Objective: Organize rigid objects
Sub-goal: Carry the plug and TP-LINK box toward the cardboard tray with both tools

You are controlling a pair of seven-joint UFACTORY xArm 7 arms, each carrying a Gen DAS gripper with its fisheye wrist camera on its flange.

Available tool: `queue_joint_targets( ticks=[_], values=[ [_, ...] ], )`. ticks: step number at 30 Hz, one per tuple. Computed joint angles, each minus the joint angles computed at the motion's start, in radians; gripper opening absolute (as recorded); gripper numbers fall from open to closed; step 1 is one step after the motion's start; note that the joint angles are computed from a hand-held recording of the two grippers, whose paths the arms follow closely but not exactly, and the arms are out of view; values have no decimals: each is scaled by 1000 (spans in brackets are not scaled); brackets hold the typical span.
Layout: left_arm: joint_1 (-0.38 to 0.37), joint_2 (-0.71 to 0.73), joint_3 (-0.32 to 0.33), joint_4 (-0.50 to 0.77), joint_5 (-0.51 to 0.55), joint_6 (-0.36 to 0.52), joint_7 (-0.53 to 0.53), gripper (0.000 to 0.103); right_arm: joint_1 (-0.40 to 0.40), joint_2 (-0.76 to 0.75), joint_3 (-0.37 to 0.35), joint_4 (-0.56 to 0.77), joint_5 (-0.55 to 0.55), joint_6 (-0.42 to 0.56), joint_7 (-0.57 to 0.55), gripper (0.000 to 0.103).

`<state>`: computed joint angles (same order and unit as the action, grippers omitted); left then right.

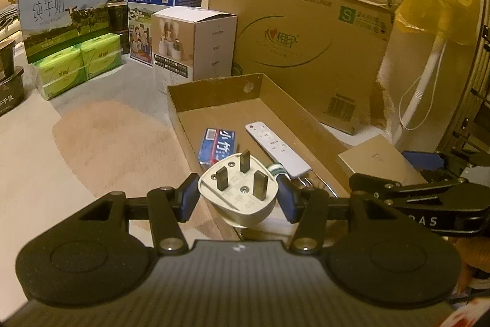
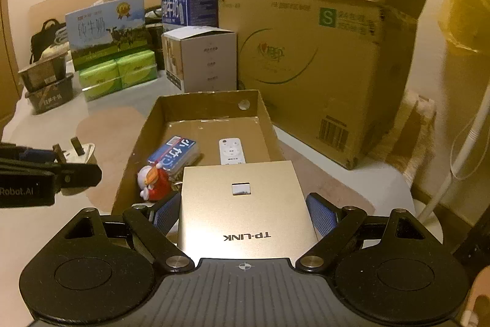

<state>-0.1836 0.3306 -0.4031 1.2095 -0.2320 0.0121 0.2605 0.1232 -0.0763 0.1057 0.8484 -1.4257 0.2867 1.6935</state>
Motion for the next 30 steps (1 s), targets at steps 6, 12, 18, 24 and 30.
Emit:
queue_joint_targets(
  ticks=[6, 12, 18, 24, 30],
  values=[
    [-68, 94, 80, 139, 58, 39, -40, 50, -14, 87, -36, 81, -4, -48, -39, 87],
    [-125, 212, 141, 318, 115, 104, -69, 50, -13, 178, -81, 174, 15, -88, -106, 87],
    [-169, 336, 191, 502, 156, 177, -95, 50, -4, 283, -133, 281, 91, -135, -236, 87],
    [-196, 473, 222, 723, 180, 272, -105, 50, 16, 378, -183, 377, 219, -168, -405, 87],
    [-226, 646, 247, 1020, 192, 407, -99, 50, 11, 464, -197, 455, 377, -193, -581, 87]
  ],
)
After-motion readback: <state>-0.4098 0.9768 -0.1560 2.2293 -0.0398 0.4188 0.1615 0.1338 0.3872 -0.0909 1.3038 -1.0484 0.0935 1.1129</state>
